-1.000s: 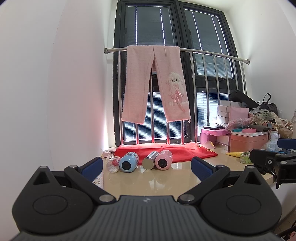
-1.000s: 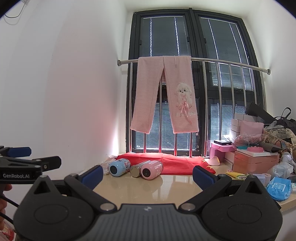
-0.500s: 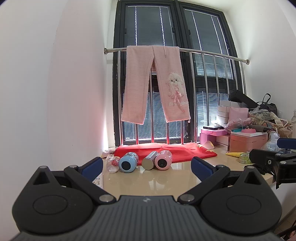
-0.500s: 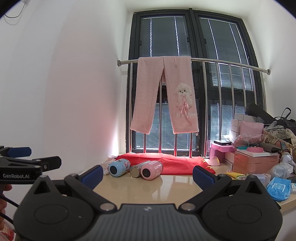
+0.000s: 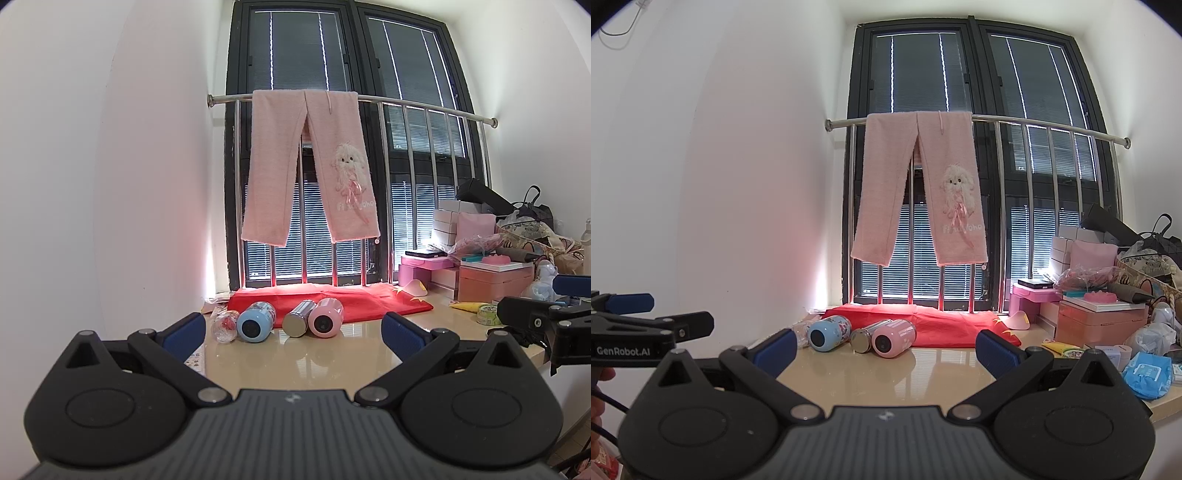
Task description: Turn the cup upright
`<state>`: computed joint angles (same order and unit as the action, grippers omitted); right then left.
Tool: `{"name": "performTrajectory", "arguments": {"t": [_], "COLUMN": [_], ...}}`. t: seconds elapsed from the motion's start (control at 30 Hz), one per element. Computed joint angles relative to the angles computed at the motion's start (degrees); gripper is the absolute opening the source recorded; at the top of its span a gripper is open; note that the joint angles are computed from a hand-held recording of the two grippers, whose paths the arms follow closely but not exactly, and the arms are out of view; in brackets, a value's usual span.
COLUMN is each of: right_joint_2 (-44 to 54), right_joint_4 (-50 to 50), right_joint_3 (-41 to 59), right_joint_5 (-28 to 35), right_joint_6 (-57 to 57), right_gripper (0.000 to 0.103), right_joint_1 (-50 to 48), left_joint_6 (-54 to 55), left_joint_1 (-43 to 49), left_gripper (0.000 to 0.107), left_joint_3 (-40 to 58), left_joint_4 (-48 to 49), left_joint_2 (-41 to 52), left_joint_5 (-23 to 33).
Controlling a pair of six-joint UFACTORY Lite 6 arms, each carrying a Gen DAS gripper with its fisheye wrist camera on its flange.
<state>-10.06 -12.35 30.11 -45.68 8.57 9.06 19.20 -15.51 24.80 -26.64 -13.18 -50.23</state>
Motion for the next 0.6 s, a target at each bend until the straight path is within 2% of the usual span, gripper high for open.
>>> {"name": "performTrajectory", "arguments": {"t": [0.17,0.3,0.43,0.6], "right_joint_2": [3.1,5.8,11.6,22.2], "right_joint_4": [-0.4,-0.3,-0.8,-1.1], "right_joint_3": [4.1,6.1,12.4,24.9], "right_joint_5": [1.4,2.3,3.5,7.4], "right_joint_6": [0.1,-0.1,1.3,2.1], "right_gripper": [0.103,0.103,0.103,0.103], "right_joint_1": [0.2,0.4,0.0,0.6], "left_joint_6": [-0.8,-1.9,-3.7,-5.9], "left_joint_1": [0.7,1.4,4.4,9.8], "left_gripper": [0.103,0.103,0.103,0.103], "left_joint_3": [1.1,4.6,10.5,22.1], "left_joint_4": [0.8,1.1,4.2,9.4], "left_joint_2": [0.7,5.2,11.1,21.0], "left_joint_5": [0.6,1.2,2.9,7.9]}}
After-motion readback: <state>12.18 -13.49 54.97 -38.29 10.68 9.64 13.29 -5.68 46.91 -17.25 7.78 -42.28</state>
